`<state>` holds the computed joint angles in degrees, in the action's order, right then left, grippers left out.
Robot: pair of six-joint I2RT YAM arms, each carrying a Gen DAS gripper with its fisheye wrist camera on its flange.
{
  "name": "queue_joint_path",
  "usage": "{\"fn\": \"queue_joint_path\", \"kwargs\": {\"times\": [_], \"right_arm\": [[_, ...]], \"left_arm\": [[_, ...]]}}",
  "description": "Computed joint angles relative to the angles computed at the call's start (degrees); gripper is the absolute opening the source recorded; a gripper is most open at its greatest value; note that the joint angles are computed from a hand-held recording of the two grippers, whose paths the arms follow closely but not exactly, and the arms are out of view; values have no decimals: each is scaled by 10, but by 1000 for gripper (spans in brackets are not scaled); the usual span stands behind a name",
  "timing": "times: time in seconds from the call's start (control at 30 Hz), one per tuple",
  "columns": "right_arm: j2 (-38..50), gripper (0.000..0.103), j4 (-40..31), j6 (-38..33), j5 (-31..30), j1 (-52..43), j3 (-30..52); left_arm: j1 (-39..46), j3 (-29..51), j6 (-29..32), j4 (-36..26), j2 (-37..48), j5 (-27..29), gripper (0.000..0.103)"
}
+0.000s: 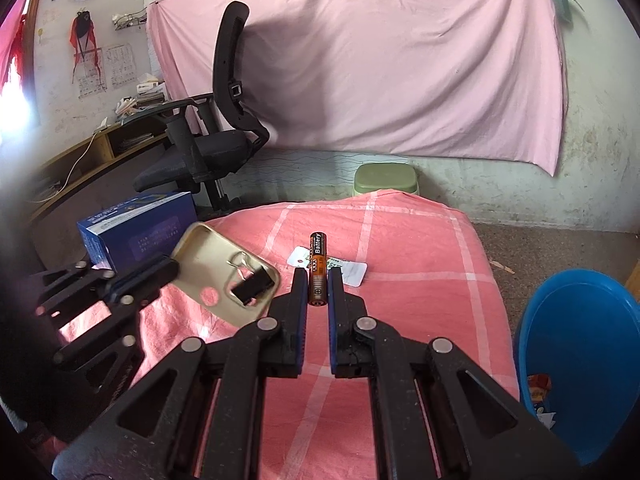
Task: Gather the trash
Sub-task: 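Lift the phone case and battery and carry both toward the blue bucket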
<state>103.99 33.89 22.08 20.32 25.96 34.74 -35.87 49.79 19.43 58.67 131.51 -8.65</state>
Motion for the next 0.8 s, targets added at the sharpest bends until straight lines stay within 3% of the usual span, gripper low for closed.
{"fn": "queue_joint_path", "kwargs": {"times": [0.13,0.3,0.53,0.8], "right_arm": [[-4,25,0,4,-3,-11,-5],[-10,25,5,8,-6,-23,-15],[-17,25,22,7,1,-25,-24],[-46,25,110,-15,50,-2,-65]], "left_arm": [[-17,-2,43,47,27,-27,1],[-10,-14,53,103,41,-16,1],[-17,-24,21,111,30,-35,1],[-17,-42,-69,109,-20,-46,1]]}}
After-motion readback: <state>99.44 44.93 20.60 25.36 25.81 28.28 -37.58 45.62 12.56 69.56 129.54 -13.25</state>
